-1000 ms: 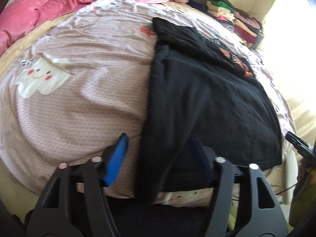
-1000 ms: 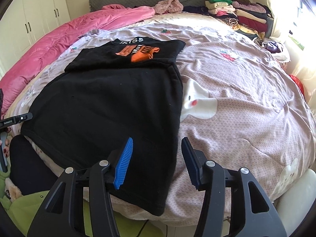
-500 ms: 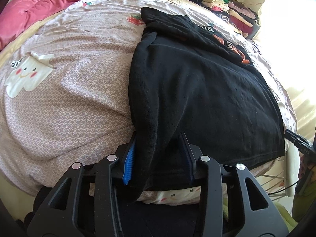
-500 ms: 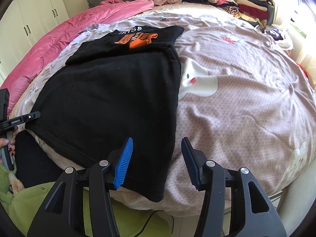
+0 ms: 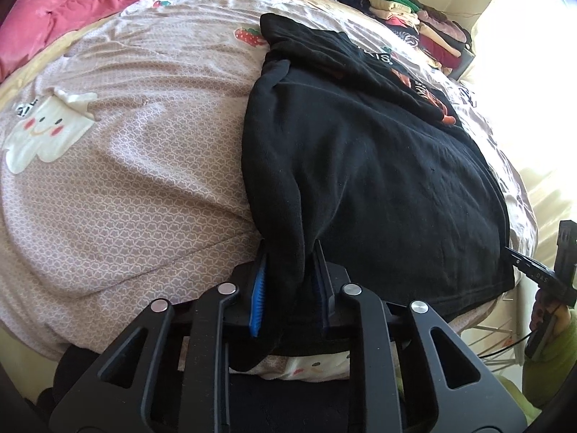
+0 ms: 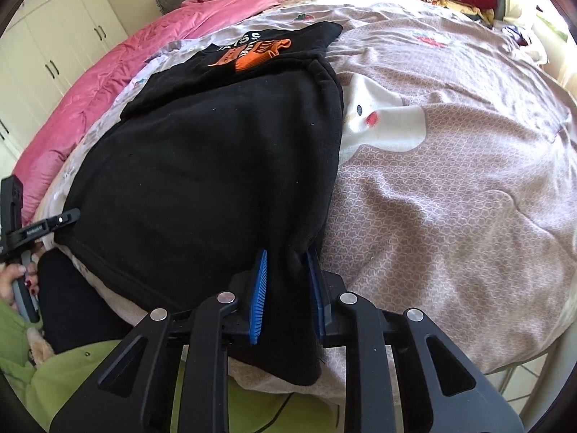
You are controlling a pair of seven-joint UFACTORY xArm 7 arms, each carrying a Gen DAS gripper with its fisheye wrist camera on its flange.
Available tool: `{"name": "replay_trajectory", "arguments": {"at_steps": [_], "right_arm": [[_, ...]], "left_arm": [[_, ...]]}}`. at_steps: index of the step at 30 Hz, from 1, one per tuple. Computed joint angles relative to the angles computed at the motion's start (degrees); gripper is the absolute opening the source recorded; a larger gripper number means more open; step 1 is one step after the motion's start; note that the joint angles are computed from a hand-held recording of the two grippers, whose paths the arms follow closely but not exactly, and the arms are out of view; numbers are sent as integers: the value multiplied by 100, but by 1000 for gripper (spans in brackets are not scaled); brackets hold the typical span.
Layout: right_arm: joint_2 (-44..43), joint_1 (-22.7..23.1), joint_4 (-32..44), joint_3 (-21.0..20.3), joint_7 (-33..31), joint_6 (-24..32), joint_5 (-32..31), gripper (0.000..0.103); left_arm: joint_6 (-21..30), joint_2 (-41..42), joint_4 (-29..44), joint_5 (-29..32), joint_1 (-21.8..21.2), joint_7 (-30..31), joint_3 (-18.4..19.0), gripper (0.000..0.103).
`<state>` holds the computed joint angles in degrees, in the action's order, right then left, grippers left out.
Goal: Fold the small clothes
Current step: 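Grasp the hem with the left tool while the right tool grasps the hem beside it, then lift the hem with both tools and fold it over toward the collar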
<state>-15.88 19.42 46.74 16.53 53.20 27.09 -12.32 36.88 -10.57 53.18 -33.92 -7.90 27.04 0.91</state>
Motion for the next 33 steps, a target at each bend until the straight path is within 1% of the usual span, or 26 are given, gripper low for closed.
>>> {"name": "replay_trajectory", "arguments": {"at_steps": [1, 6, 9, 12, 17, 21, 26, 30, 33], "right_arm": [[0, 12, 2, -16, -31, -12, 19, 15], [-190, 88, -62, -137, -282, -112, 268, 8], [-333, 15, -99, -123, -335, -379, 303, 8], [-373, -158, -7, -34, -330, -568, 154, 8], [-321, -629, 261, 161, -99, -886, -346, 8], [-200, -1039, 528, 303, 200, -1089, -818, 8], [262, -1439, 1073, 349, 533, -1296, -1482, 8], [765, -1434, 1654, 206, 748, -1197, -2009, 8], [1149, -1292, 2086, -24, 721, -1108, -2132, 8]], "left_arm": [[-13, -11, -8, -70, -6, 54, 21, 8], [-48, -190, -56, -306, -33, 268, 92, 6], [-40, -356, -11, -470, -94, 451, 155, 5], [-1, -426, 160, -663, -152, 621, 234, 5], [43, -168, 676, -869, -166, 699, 271, 5], [13, 166, 1194, -879, -79, 652, 172, 5], [26, 749, 1950, -810, 82, 550, -11, 5], [63, 1311, 2672, -667, 232, 336, -199, 5], [97, 1708, 3168, -476, 340, 130, -340, 5]]}}
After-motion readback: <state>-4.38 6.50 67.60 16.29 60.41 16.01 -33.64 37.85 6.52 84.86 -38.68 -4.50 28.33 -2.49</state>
